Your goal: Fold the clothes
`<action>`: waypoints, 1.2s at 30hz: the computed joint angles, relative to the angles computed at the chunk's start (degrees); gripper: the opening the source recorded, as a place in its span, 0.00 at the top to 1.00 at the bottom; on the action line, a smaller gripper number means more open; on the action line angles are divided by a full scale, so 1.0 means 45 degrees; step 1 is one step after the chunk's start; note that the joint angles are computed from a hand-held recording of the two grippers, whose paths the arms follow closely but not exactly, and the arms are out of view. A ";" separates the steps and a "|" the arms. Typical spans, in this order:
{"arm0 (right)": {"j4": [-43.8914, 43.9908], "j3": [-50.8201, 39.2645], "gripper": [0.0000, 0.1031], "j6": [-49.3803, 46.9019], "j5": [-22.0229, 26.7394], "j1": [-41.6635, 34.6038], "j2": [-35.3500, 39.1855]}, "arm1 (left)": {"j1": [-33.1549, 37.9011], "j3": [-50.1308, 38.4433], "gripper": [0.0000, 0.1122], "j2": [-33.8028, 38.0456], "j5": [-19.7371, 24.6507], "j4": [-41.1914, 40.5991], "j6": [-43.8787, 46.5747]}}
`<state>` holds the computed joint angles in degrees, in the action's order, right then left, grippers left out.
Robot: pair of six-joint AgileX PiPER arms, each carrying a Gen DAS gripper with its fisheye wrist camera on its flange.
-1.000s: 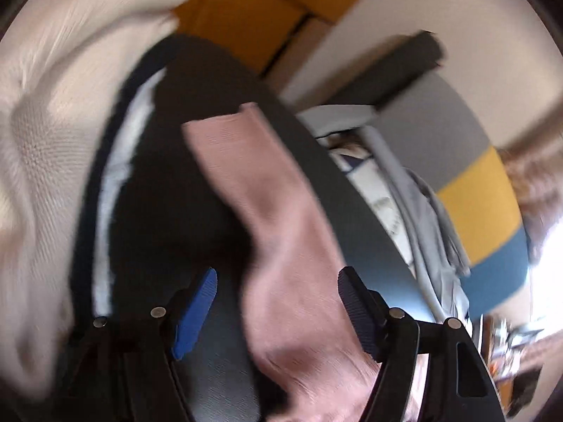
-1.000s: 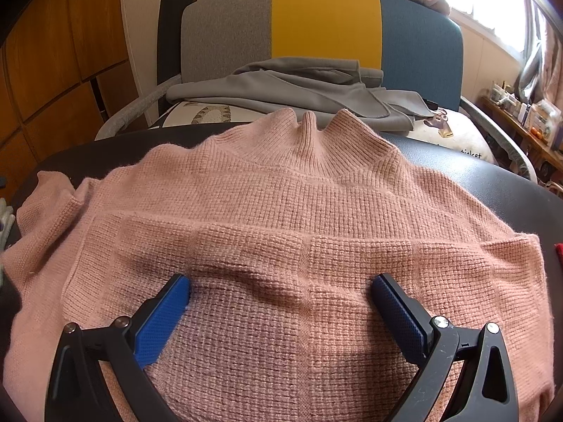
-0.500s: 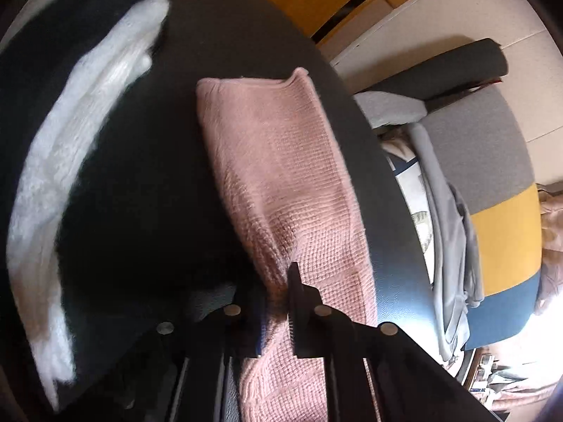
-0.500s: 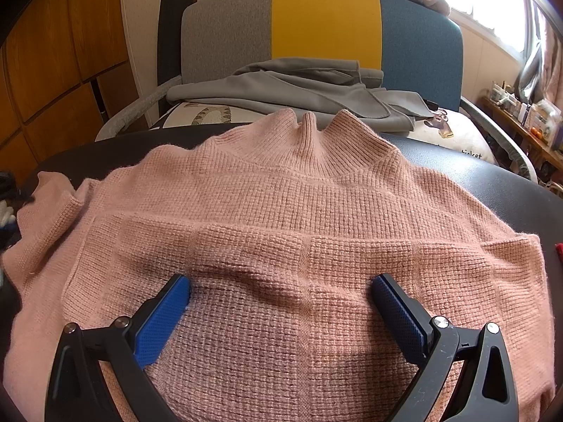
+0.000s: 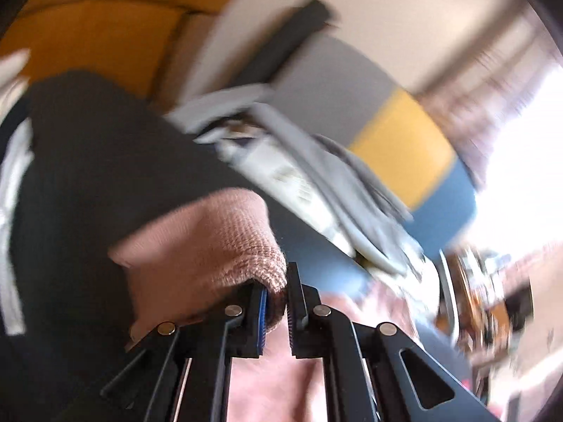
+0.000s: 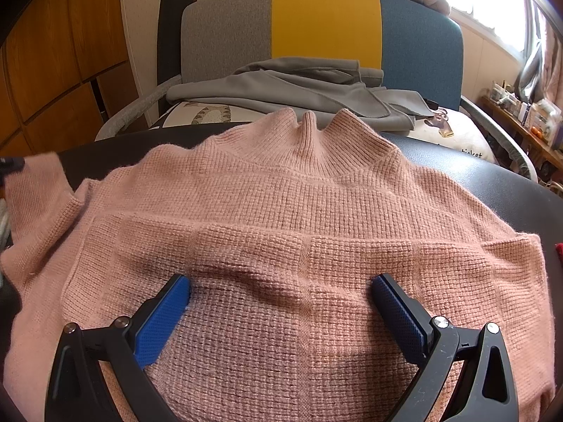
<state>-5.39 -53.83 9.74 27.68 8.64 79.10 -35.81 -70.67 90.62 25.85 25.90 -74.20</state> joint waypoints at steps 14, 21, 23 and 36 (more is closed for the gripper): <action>0.1517 -0.0314 0.00 -0.1365 0.0372 -0.0457 0.0024 | -0.4535 -0.2283 0.93 0.2849 0.1158 0.0865 -0.0163; 0.1739 -0.1129 0.00 -0.2209 0.1575 -0.0573 0.0295 | -0.4567 0.0108 0.69 0.1338 -0.0294 0.3500 -0.3716; 0.1461 -0.1382 0.00 -0.2338 0.2085 -0.0630 0.0167 | -0.4821 0.1116 0.67 0.0483 -0.0348 0.5196 -0.5356; -0.1776 -0.1238 0.01 -0.1934 0.3428 0.2918 -0.3193 | -0.5751 0.6300 0.67 -0.2227 0.0075 0.7658 -0.9127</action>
